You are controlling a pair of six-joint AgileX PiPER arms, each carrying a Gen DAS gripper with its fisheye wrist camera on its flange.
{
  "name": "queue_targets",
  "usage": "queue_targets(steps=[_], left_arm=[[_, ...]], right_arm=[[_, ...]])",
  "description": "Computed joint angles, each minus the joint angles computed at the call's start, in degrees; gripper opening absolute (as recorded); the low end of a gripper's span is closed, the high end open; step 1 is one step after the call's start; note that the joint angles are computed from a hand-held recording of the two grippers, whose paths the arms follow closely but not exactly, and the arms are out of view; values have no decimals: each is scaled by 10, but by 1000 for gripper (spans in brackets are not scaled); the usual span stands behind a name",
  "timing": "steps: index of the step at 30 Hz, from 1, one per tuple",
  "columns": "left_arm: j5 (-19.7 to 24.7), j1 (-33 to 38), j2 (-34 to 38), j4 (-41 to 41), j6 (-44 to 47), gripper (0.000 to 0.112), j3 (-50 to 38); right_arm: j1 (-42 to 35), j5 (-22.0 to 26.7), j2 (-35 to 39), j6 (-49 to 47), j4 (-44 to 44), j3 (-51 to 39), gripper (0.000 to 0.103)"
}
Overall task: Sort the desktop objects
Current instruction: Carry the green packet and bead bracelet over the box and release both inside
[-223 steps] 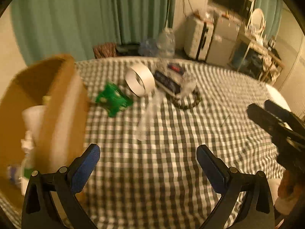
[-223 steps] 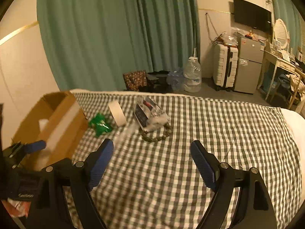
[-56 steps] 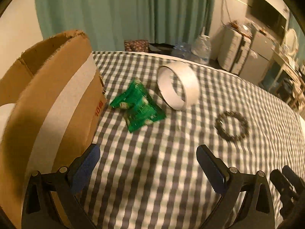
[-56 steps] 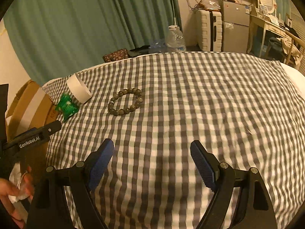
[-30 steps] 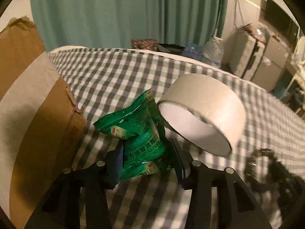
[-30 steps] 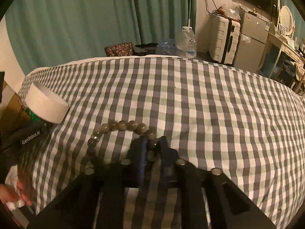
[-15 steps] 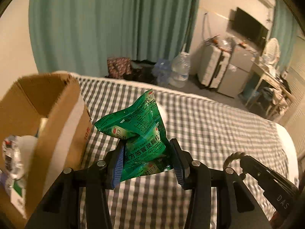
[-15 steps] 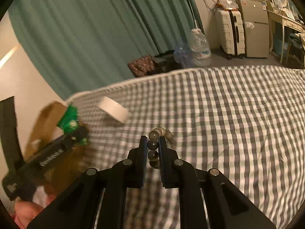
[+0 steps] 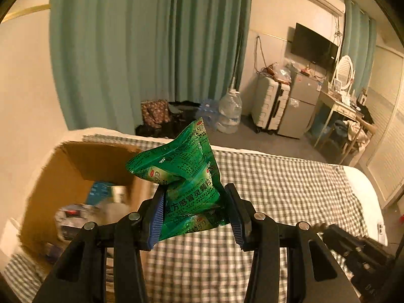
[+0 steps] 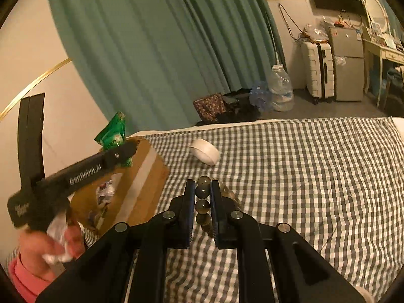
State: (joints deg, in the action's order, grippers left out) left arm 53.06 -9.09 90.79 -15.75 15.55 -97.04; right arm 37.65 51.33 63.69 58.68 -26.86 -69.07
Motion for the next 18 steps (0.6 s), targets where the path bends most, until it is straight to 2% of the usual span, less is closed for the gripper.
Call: queue_targets(steps=[3, 7, 13, 16, 18], left_arm=[[22, 49, -12, -14, 36, 46, -4], [21, 121, -5, -34, 69, 46, -6], [58, 200, 57, -54, 128, 46, -43], [48, 221, 75, -49, 142, 47, -38], [38, 232, 82, -46, 138, 61, -31]], right_arm=[[32, 21, 21, 13, -16, -37, 11], [97, 57, 66, 42, -59, -99, 11], [140, 73, 166, -5, -49, -215, 11], [144, 76, 207, -36, -37, -260, 11], [144, 71, 234, -56, -24, -289, 11]])
